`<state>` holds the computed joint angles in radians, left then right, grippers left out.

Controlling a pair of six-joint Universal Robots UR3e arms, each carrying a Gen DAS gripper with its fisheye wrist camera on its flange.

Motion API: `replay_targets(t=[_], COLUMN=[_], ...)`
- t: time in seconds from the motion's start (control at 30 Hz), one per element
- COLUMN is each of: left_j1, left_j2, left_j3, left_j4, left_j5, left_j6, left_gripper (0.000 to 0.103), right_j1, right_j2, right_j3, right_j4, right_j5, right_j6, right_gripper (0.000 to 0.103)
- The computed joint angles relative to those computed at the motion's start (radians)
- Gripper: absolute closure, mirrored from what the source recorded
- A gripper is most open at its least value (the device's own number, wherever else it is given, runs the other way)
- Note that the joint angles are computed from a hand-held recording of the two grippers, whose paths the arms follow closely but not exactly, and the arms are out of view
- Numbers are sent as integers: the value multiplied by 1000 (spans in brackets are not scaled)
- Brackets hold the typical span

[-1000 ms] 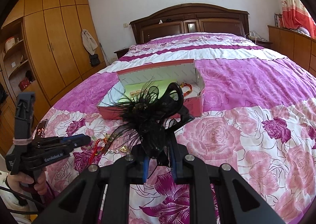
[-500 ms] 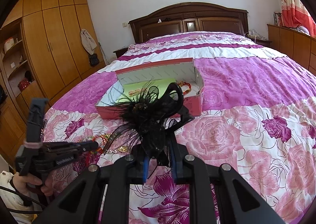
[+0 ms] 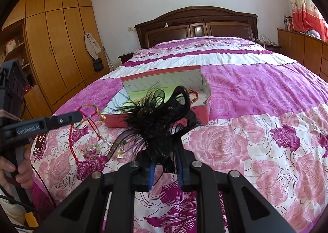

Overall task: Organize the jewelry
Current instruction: 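Lift the rainbow bracelet with the left tool while the right tool lifts the feather accessory, then lower the bracelet into the box with the left tool while the right tool lowers the feather accessory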

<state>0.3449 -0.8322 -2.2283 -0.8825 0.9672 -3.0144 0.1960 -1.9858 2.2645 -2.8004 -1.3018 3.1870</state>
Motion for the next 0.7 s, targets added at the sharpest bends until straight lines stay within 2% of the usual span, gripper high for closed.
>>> replay_targets(t=[0.43,0.7], left_j1=[-32,-98], left_j2=[-54,-116], left_j3=[46,38], left_j4=[69,139], left_j5=[-31,30], left_j6=[-32,-73], left_gripper=[103,103], right_j1=[-5,-22], right_j2=[-8,-21], right_j3=[7,18], right_j4=[-8,-1], right_j5=[1,8], right_j6=[7,8], right_gripper=[84,84])
